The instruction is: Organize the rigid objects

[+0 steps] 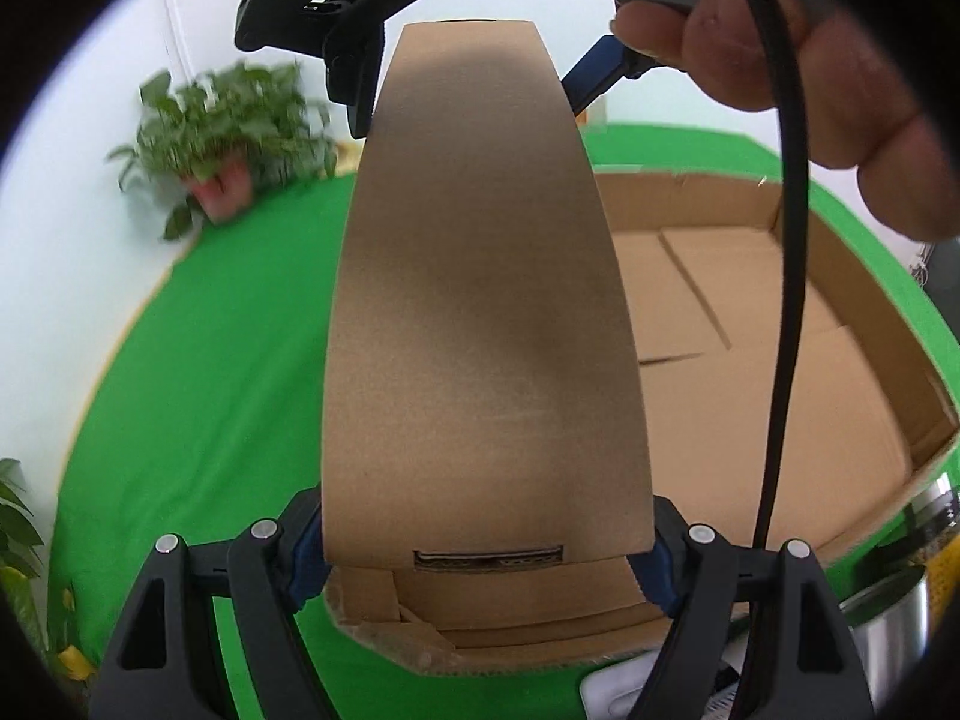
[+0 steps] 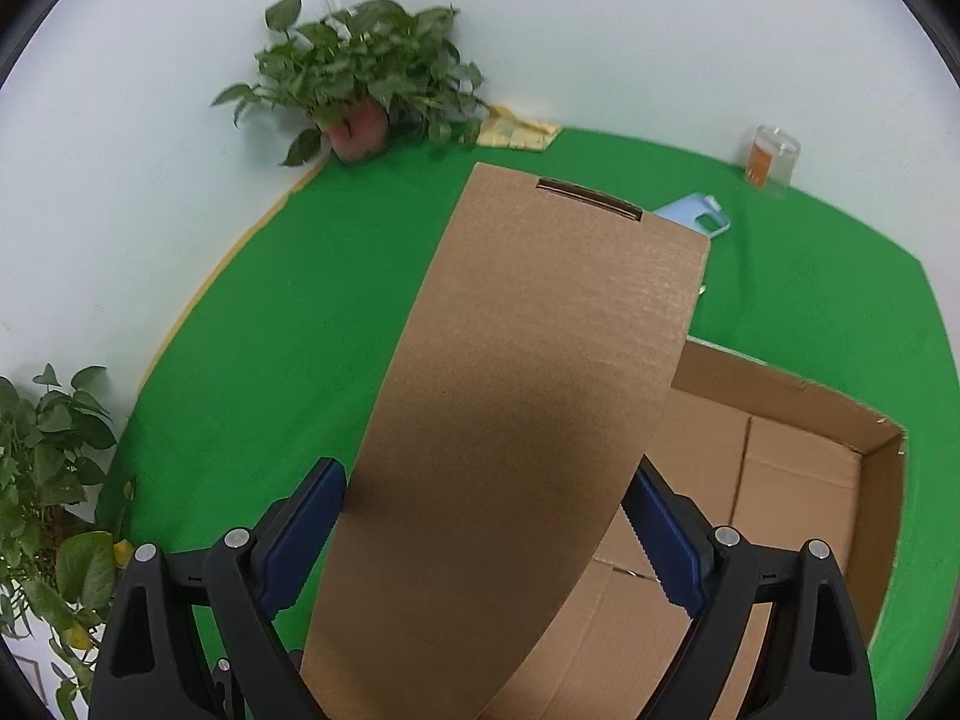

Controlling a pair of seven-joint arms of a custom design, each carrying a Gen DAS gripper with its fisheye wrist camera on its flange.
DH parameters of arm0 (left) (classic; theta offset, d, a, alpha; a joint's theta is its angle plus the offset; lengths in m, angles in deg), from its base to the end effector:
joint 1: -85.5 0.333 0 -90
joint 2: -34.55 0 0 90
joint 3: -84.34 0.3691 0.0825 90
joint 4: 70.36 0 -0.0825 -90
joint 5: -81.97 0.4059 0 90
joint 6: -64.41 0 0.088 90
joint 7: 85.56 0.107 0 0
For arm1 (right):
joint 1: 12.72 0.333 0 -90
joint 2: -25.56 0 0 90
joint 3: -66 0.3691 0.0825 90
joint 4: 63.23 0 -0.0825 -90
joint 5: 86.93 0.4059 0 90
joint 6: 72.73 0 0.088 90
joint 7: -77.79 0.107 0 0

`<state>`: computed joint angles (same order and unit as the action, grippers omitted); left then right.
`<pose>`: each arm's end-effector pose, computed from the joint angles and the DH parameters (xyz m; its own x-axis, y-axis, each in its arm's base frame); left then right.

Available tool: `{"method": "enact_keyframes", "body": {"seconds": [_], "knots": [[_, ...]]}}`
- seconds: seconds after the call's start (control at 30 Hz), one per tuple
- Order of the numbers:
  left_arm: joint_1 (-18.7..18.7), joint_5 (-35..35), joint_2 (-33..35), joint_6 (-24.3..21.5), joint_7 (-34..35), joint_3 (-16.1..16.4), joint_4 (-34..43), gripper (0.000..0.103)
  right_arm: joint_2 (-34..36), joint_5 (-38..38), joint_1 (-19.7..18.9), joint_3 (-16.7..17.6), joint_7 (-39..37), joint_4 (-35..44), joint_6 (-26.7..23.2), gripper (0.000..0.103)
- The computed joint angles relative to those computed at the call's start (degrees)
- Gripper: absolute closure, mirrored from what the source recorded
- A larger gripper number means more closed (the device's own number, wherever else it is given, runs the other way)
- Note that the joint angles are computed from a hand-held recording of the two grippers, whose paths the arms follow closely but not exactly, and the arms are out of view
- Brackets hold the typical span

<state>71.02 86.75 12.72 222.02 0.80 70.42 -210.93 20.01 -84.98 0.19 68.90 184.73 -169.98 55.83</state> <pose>0.4090 -0.2381 0.5493 -0.4493 -0.8849 -0.1226 -0.6643 0.4227 -0.6165 0.5651 0.1625 0.6558 0.0037 -0.9869 -0.1611 -0.8999 0.0670 -0.4310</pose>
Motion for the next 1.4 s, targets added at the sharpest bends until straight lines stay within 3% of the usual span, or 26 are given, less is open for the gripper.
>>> {"method": "enact_keyframes", "body": {"seconds": [0.37, 0.67, 0.87, 1.03, 1.07, 1.13, 1.2, 1.3, 1.4], "knots": [[1.1, 0.9, 5.4, -10.6, -1.3, 0.1, 4.6, 0.023, 9.8, 11.0, -0.5, -0.4, -6.9, 0.3, 1.7, 0.012], [0.6, -0.8, 4.1, -11.1, -0.6, 0.7, 3.9, 0.022, 14.7, 21.5, -2.2, 0.1, -10.7, -1.2, 3.9, 0.016], [-0.3, -2.1, 0.8, -10.3, 0.4, 1.1, 1.4, 0.022, 14.4, 31.4, -4.1, 1.0, -16.5, -3.1, 4.0, 0.012], [-4.0, -11.4, -3.1, -8.2, 6.6, 5.9, -1.1, 0.022, 7.6, 38.3, -4.2, 0.4, -23.0, -10.4, 5.7, 0.013], [-4.3, -12.6, -3.8, -7.4, 7.9, 6.3, -1.7, 0.022, 5.6, 39.3, -3.9, 0.0, -24.0, -12.6, 6.0, 0.020], [-1.3, -9.6, -5.5, -5.5, 5.8, 3.3, -3.3, 0.022, 2.0, 40.4, -3.3, -0.9, -25.3, -16.4, 6.2, 0.040], [-0.2, -8.1, -5.5, -5.1, 5.2, 2.8, -3.7, 0.021, -2.2, 42.2, -2.5, -1.8, -27.1, -20.8, 6.7, 0.063], [-4.7, -15.2, -5.2, -6.1, 9.9, 8.0, -3.7, 0.022, -6.9, 42.8, -0.5, -1.9, -25.5, -26.1, 8.1, 0.071], [-5.0, -17.9, -6.4, -5.7, 12.8, 8.7, -4.2, 0.022, -7.6, 43.9, 2.0, -2.0, -23.9, -28.5, 7.3, 0.076]]}}
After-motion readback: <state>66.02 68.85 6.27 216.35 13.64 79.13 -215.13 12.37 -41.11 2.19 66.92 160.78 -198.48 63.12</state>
